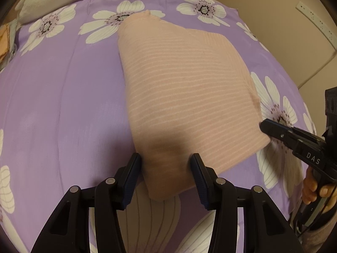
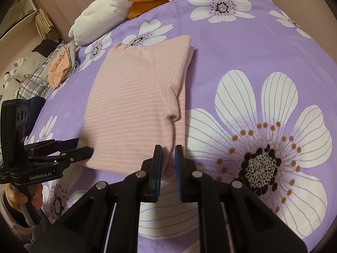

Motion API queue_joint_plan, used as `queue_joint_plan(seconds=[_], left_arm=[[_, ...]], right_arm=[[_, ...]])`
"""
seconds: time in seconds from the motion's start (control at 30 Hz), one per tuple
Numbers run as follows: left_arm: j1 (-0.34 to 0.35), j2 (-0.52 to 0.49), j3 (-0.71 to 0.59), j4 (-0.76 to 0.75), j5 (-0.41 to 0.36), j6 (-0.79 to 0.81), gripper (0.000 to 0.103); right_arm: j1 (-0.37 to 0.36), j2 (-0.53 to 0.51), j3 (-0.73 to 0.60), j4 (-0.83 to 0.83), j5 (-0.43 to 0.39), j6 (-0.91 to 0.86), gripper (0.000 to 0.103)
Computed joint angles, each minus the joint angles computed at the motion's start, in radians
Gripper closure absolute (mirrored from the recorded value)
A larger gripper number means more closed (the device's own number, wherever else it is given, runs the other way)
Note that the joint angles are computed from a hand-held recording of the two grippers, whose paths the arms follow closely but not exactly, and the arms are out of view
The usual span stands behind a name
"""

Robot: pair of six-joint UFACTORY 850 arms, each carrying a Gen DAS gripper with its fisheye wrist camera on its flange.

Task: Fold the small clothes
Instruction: 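Open the right gripper and lift it off the shirt, then move the right gripper to the edge of the folded shirt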

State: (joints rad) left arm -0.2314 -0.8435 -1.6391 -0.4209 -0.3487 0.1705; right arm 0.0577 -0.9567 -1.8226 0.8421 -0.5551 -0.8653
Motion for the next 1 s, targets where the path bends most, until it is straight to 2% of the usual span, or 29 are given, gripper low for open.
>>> queue_joint_plan(seconds=[0.73, 0.93, 1.0], left_arm=[[-0.007, 0.053, 0.072, 0.055, -0.018, -0.009, 0.056], [0.0, 0.086, 0.111, 0.054, 0.001, 0.004, 0.056], [0.006, 0.09, 0.114, 0.033, 0.006, 0.014, 0.051]], right_arm=[[-0.009, 0.055, 0.082, 0.04, 0.008, -0.034, 0.089], [-0.04, 0.062, 0.095, 0.135, -0.05, -0.064, 0.076], [-0.055, 0.058, 0.096, 0.186, -0.079, -0.07, 0.071]])
